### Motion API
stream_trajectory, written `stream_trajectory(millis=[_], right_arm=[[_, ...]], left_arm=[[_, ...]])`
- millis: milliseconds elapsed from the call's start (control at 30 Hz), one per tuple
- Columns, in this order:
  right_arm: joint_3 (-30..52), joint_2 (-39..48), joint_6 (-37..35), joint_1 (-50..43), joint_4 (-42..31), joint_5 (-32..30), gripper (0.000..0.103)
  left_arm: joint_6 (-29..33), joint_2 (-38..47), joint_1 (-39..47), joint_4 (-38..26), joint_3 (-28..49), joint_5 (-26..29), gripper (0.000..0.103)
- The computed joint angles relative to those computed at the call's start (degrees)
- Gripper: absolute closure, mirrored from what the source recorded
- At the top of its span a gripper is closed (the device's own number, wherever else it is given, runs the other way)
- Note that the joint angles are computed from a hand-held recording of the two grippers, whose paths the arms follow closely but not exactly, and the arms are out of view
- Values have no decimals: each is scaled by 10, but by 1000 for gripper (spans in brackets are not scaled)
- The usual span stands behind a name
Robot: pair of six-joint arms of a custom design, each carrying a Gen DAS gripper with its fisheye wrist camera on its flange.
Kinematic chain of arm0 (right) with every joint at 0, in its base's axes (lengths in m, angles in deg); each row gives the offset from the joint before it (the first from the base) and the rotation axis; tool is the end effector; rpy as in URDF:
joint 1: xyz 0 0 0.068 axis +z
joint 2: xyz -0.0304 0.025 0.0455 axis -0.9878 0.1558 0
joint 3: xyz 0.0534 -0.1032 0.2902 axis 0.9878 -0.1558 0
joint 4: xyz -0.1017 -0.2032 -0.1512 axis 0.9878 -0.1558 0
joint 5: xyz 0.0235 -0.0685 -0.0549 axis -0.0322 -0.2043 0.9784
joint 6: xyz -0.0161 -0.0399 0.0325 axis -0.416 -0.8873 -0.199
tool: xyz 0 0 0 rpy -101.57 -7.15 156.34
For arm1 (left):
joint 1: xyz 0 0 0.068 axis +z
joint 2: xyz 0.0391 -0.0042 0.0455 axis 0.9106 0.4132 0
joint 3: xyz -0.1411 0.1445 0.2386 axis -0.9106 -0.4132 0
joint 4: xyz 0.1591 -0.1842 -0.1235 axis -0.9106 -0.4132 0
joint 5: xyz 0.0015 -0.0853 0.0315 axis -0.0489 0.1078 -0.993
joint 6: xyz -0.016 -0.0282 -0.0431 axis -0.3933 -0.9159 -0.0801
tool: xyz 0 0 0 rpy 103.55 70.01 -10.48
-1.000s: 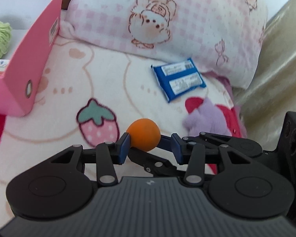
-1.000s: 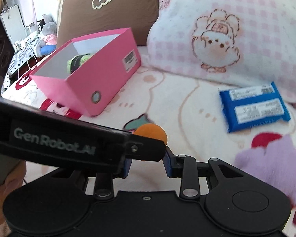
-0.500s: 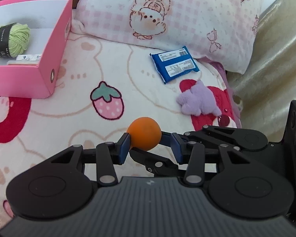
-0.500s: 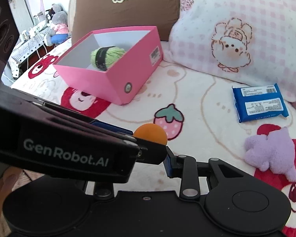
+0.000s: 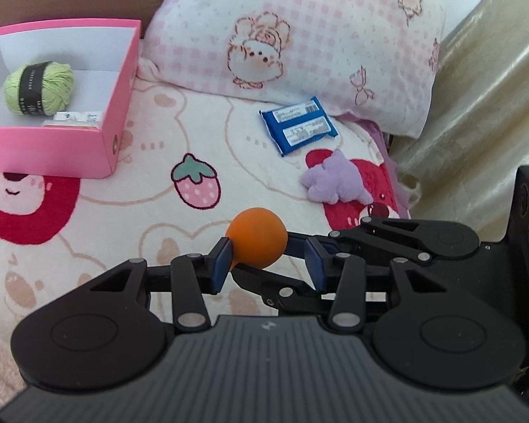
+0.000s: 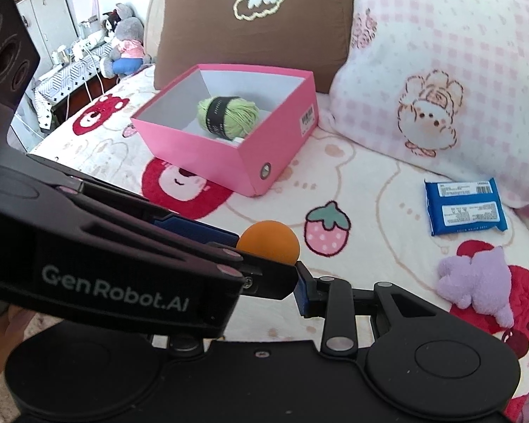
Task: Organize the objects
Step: 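Lift the sponge with the left gripper and carry it over the pink box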
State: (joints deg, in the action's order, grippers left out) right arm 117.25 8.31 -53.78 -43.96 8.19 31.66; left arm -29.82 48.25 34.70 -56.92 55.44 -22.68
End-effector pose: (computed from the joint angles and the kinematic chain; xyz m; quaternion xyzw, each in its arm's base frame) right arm 0.2060 0.1434 0.1744 0.0065 0.9346 0.0815 0.3463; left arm 0.3161 -0.2065 0.2321 0.2672 0.8985 -0.2826 0.2035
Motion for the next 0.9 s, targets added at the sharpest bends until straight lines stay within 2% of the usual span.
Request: stream_trajectory(millis=[367,667,900], right_arm=[[50,-19,-3,39,-36,39,64],[113,25,-35,24,-48,38,62],[157,57,-50,13,-59,19,62]], left_arm=[[7,-70,27,10,-22,-11,60],[-4,-58,64,21,-1,9,60],[-2,-46,87,6,22,16,60]])
